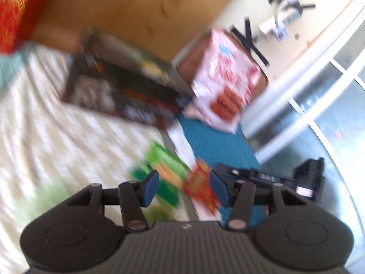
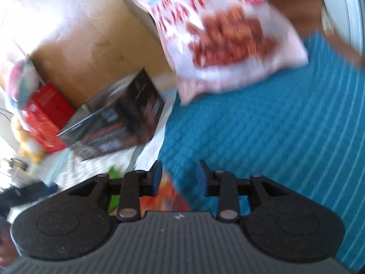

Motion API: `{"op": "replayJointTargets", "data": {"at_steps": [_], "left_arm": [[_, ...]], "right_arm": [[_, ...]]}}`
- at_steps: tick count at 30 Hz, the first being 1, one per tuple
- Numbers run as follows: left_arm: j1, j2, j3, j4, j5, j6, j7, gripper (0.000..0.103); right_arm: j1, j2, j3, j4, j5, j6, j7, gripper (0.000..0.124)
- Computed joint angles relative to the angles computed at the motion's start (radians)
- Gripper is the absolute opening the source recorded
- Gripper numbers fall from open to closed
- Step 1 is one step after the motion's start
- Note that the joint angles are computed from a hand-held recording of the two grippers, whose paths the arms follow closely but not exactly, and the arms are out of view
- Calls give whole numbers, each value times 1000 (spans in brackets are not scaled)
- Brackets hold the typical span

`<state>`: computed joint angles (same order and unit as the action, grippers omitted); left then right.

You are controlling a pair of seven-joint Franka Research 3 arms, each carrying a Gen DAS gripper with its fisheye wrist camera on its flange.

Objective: Organize snacks
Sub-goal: 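Grasp the red spicy snack packet with the left gripper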

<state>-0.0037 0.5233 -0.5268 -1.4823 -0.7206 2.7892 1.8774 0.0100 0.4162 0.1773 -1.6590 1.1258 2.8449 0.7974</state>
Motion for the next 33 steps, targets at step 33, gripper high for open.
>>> {"op": "replayJointTargets", "data": {"at_steps": [33], "left_arm": [[-27,-315,132,-390,-441,24,251,58]], "right_arm": [[207,-253,-72,-347,528,-52,-504,29]]}}
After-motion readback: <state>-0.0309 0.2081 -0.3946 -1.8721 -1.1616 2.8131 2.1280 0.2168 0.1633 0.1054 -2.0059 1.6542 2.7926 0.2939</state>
